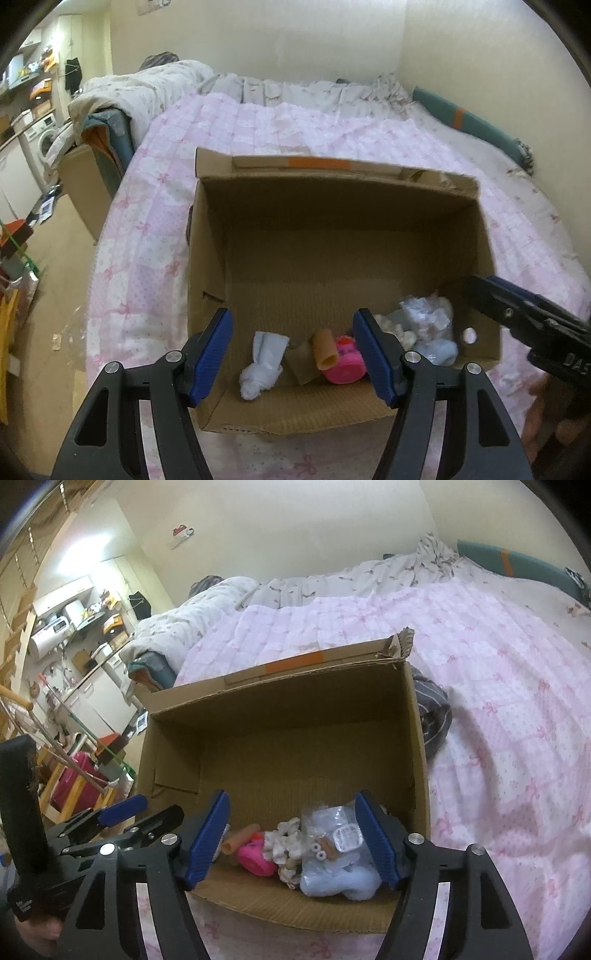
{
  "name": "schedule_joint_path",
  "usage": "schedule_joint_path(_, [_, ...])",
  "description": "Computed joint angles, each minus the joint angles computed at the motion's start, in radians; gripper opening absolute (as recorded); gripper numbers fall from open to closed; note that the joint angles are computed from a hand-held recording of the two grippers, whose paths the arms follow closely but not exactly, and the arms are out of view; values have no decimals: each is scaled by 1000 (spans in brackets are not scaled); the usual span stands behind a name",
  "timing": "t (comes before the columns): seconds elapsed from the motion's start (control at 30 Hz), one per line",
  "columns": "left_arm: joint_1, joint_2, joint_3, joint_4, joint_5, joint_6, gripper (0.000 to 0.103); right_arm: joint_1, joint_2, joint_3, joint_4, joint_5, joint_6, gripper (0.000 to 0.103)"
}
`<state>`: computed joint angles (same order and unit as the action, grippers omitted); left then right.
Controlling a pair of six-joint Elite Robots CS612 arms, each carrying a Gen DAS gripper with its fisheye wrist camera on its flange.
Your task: Organize soft objects
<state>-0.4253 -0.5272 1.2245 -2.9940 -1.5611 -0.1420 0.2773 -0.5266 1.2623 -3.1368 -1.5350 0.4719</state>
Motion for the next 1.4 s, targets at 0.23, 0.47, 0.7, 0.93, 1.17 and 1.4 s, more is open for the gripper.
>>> schedule_joint_path(0.23, [-1, -40, 55, -49, 58, -15, 64, 10, -19, 25, -22, -57, -5, 91])
schedule_joint_path(0.47, [2, -101, 148, -183, 108, -21, 65, 19, -60, 81, -77, -96, -13, 103])
schedule_joint_path(0.7, [2, -158, 245, -238, 124, -19, 66, 29, -115, 150, -115, -117, -32, 103])
schedule_joint_path(0.93, [-5, -193, 324, -259, 132, -32, 75, 53, -152, 212, -113, -152, -23, 103])
schedule_joint_path(1.17, [-19, -182, 351, -306, 182, 4, 91, 75, -145, 224, -69, -226, -3, 103])
schedule_joint_path(1.4, [-11, -178, 344, -283, 148, -40, 102, 81, -135, 206, -33, -243, -27, 103])
